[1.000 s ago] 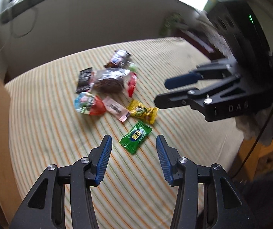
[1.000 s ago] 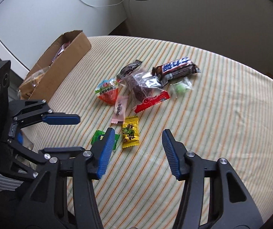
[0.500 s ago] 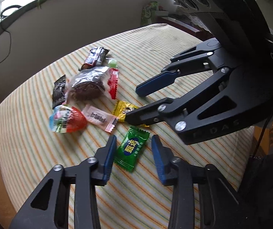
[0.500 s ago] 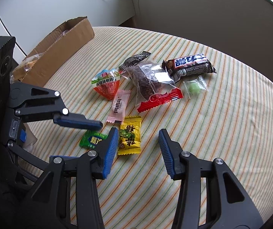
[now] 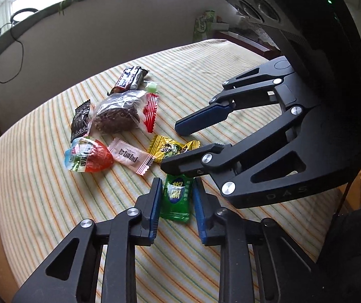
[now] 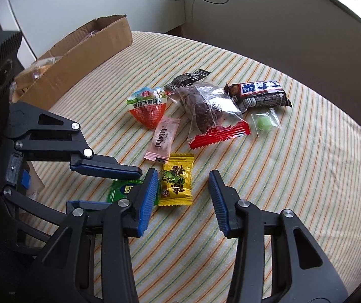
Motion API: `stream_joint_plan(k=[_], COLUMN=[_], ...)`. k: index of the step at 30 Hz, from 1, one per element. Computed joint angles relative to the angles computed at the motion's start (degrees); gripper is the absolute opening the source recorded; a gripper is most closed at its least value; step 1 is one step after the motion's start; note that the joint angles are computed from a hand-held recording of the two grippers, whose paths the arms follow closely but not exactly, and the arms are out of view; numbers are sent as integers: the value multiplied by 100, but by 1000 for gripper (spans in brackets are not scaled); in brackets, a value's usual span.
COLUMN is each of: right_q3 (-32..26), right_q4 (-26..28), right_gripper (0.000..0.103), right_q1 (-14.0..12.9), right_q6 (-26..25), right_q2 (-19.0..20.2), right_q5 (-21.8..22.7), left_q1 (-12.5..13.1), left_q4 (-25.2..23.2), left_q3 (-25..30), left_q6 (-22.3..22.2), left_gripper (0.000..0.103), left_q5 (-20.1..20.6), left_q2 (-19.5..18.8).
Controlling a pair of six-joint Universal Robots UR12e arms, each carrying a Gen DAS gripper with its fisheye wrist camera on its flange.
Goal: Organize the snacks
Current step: 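Grasp the green candy with the left tool while the right tool grasps the yellow candy, then carry the green and yellow candies with both tools over the box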
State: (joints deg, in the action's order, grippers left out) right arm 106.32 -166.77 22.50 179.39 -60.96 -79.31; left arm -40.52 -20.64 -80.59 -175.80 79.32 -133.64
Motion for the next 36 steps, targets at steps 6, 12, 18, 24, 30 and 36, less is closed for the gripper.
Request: stream_joint_plan(k=[6,12,18,24,30,36], right_q3=[-17,35,213,239,185,-55], right_q4=[45,26,-149,-97,60,309], right_gripper=[25,25,25,25,24,25], right_q1=[92,-8,-85,-56,-44,37], right_q6=[-239,-87,240,309,419,482], right_q2=[-11,-31,-139,-225,-360,-453], right_q5=[-309,-111,-49,-143,-71,4], left_q1=[-12,37,89,96,117,248], left_q4=[89,151,275,308,187,213], left_q3=[-91,-228,-356,-376,-449,-646], left_q6=[-125,-269,-583,-818,-1133,-1585], left_gripper=[20,19,19,19,19,19], left_q5=[38,-11,-54,4,167,214], left_q2=[40,125,217,297,474,757])
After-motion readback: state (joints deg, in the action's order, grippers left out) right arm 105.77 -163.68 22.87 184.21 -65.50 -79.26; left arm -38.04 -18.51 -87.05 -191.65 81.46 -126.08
